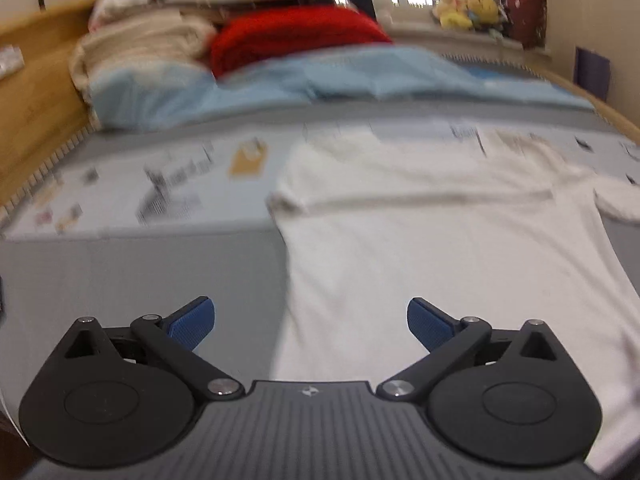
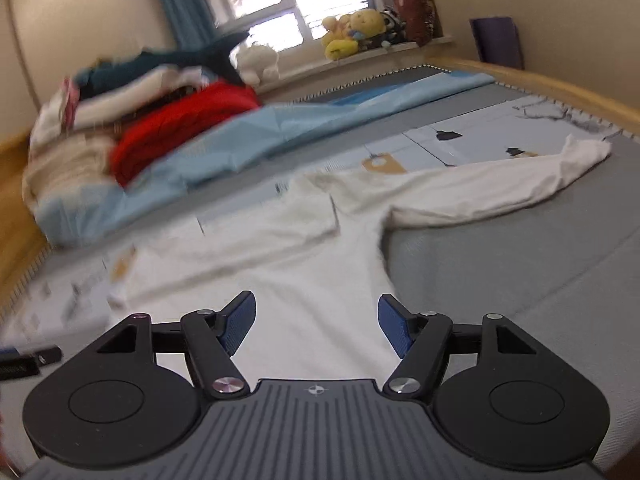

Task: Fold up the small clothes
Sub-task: 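Release the shirt with both tools and lay it flat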

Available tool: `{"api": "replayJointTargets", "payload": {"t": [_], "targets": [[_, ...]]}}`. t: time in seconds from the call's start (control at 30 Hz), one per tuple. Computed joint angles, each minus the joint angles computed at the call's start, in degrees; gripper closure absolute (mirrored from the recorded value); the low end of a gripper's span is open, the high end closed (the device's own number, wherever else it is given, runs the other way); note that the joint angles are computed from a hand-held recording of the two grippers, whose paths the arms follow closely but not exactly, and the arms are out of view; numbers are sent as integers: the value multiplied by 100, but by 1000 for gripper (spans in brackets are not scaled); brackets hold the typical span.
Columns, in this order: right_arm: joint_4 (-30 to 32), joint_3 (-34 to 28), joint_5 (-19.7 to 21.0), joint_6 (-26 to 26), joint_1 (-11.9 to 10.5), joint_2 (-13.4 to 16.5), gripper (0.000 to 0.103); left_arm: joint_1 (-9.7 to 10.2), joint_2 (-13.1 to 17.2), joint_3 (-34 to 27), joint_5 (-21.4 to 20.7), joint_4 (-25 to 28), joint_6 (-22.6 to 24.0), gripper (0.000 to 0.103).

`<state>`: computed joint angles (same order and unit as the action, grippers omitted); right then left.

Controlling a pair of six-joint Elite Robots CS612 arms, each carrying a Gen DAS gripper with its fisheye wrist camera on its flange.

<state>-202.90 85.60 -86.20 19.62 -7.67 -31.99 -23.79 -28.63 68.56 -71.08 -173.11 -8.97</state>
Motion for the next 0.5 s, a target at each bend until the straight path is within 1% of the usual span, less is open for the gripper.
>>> {"api": "replayJointTargets", "payload": {"t": [0.03,0.07,0.13,0.17,0.23,0.3,0.4,0.47,0.5], "targets": [[26,30,-17,-61,-3,-12,34,3,-1,-15,-118,168,-110,0],[-75,49,-17,-36,-17,-6,33,8,12,-69,-293,371,-251,0],[-281,37,-160,56,-25,37,34,7,36,-131,-447,482,-354,0],[-349,30,-242,101,-27,57,33,3,56,-142,-424,428,-318,0],[-358,32,-327,145,-33,63,34,-45,95,-151,-204,288,-184,0],[-243,-7,-320,148,-48,74,34,-69,132,-200,-129,321,-145,0],[-180,-82,-492,95,-23,104,34,-34,226,-420,-291,585,-279,0],[-197,-144,-575,-19,-6,135,34,-2,288,-603,-498,851,-275,0],[-196,-167,-596,-69,0,146,34,10,316,-660,-559,893,-269,0]]}}
